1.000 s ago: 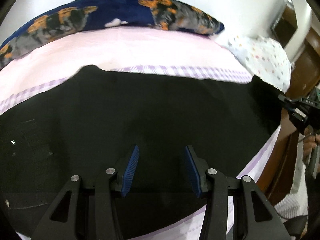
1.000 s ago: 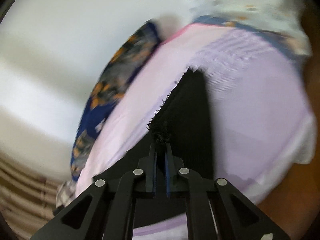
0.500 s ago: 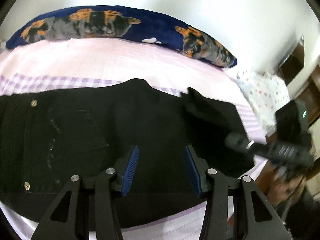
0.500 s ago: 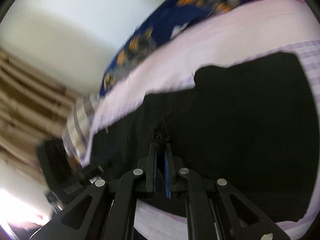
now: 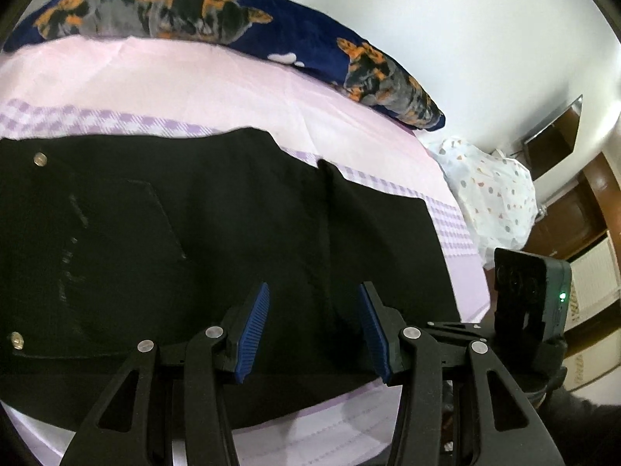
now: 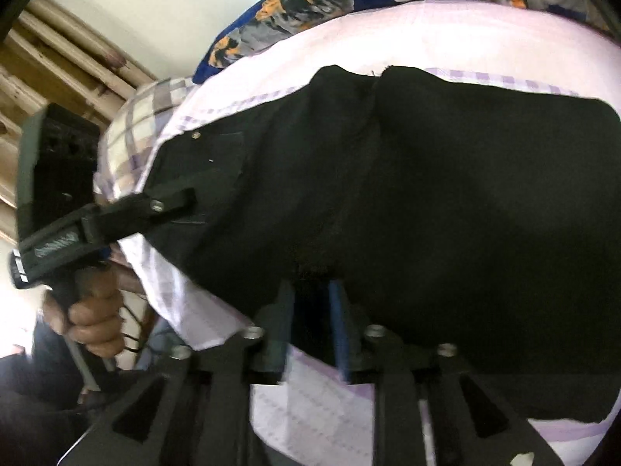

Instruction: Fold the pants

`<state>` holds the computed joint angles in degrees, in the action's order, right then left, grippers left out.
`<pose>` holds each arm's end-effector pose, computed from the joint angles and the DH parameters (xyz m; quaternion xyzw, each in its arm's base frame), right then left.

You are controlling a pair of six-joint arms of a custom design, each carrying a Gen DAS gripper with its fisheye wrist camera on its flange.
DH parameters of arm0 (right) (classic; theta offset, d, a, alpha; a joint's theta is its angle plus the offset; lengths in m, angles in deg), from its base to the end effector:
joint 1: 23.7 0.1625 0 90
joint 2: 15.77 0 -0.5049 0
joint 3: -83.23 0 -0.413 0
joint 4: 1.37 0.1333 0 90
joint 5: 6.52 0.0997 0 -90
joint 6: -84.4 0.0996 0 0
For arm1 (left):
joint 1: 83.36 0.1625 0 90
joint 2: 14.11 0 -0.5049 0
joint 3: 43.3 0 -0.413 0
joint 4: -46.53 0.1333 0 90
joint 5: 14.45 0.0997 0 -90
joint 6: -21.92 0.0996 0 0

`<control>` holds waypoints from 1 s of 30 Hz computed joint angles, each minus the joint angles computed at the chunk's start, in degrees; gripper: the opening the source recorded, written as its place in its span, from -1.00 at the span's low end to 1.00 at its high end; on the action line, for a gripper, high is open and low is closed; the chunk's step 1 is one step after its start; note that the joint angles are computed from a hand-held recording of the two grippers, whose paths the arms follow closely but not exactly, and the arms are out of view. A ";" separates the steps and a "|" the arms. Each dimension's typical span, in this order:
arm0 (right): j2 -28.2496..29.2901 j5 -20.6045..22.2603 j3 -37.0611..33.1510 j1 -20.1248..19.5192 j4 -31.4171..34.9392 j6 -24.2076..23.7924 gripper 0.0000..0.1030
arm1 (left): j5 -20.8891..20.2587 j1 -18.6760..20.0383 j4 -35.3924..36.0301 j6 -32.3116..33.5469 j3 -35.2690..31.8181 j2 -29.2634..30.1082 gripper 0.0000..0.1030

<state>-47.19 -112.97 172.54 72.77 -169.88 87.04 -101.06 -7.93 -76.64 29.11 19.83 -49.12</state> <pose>0.1920 -0.7606 0.0216 0.0069 -0.9740 0.1878 0.1262 -0.0881 -0.8924 0.1673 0.1872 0.9809 -0.0458 0.0267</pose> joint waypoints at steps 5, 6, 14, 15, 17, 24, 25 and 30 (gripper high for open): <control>-2.14 -1.27 3.90 0.50 -9.54 2.68 -0.14 | -4.12 0.64 6.25 -3.04 -3.03 1.21 -0.06; -2.34 -3.14 4.48 0.81 -12.05 3.42 -0.09 | -5.16 0.86 8.09 -4.17 -4.02 1.65 -0.06; -4.24 -9.35 8.56 0.28 -25.16 9.39 -0.04 | -6.30 1.24 18.79 -9.64 -9.46 4.62 -0.06; -4.22 -9.27 8.64 0.16 -25.51 9.79 -0.04 | -6.11 1.19 19.43 -9.98 -9.77 4.91 -0.06; -4.23 -9.03 8.73 -0.16 -25.86 10.88 -0.04 | -5.66 1.08 20.53 -10.94 -10.42 5.65 -0.06; -4.55 -8.91 9.54 -0.38 -27.58 10.93 -0.04 | -6.80 0.77 20.78 -11.88 -10.79 6.87 -0.06; -4.56 -8.91 9.61 -0.42 -27.64 11.13 -0.03 | -7.11 0.81 20.84 -12.17 -10.95 7.05 -0.06; -4.74 -7.70 10.09 -0.99 -27.58 12.74 -0.03 | -8.48 0.58 21.95 -11.75 -11.57 7.77 -0.63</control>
<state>-51.93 -120.67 182.63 71.78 -197.46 99.77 -109.54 -7.34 -54.69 17.36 8.26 -41.35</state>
